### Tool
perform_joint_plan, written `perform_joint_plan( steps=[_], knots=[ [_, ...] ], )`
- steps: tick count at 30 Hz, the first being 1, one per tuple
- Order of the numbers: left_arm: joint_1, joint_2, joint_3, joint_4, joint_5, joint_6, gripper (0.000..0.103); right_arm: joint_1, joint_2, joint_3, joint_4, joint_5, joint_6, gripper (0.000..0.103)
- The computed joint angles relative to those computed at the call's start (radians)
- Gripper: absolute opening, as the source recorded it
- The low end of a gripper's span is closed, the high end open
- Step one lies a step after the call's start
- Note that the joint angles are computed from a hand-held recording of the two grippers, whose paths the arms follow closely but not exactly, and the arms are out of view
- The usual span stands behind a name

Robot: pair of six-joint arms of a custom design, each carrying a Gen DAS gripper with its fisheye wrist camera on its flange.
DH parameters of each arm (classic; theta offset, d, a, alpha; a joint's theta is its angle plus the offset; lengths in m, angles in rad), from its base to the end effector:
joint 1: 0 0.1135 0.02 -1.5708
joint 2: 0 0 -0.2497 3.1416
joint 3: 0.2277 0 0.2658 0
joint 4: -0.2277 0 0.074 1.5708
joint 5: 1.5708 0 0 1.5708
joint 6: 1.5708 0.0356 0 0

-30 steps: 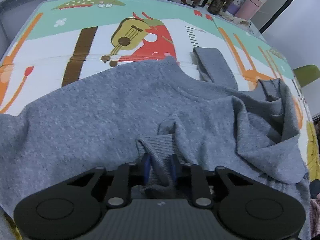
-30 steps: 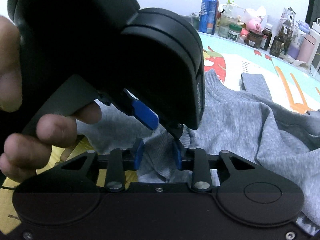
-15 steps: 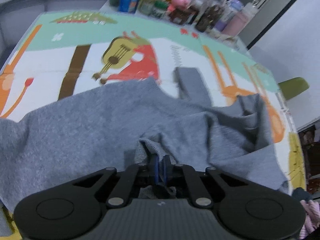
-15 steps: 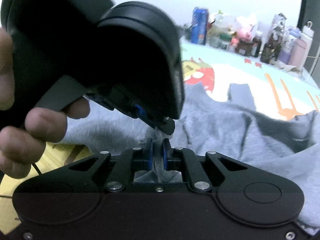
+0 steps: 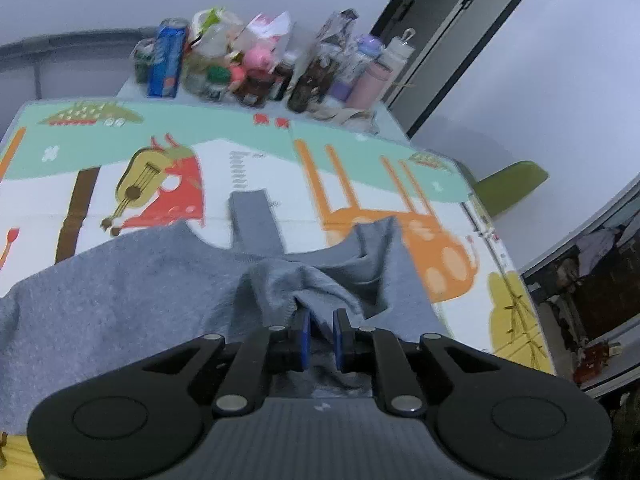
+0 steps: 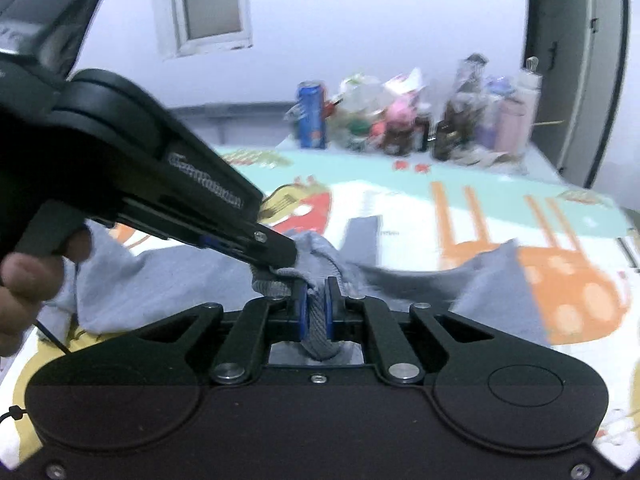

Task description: Fold clothes

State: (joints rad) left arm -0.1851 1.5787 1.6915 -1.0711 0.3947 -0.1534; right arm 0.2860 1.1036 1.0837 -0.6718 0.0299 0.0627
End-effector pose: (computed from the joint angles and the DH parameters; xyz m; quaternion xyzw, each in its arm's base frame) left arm 0.3257 -0.0749 0.3645 0.0739 0.9339 -0.2341 0.2599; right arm 0.2421 0.0701 0.3214 -0.0945 0.8999 0.0605 0.4214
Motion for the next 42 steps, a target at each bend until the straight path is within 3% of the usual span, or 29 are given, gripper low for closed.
perform_joint_plan(
  steps=[5,13,25,34,42],
  knots=[
    [-0.05,-0.019,0.02,-0.014,-0.092,-0.009,0.014,-0.173,-0.064,0.055,-0.087,-0.034,-0.076,0.007],
    [-0.098,-0.032,-0.059,-0.025,-0.093,-0.009,0.014,-0.515,-0.038,0.201,-0.142,-0.142,-0.228,0.007],
    [-0.23,-0.054,-0.098,-0.038,-0.15,-0.059,0.018,-0.846,0.057,0.356,-0.188,-0.23,-0.409,0.007],
    [-0.375,-0.003,-0.048,-0.032,-0.244,-0.199,0.024,-1.096,0.244,0.487,-0.166,-0.343,-0.55,0.006],
    [-0.515,0.112,0.062,-0.049,-0.344,-0.349,0.026,-1.257,0.52,0.666,-0.127,-0.404,-0.656,0.006]
  ],
)
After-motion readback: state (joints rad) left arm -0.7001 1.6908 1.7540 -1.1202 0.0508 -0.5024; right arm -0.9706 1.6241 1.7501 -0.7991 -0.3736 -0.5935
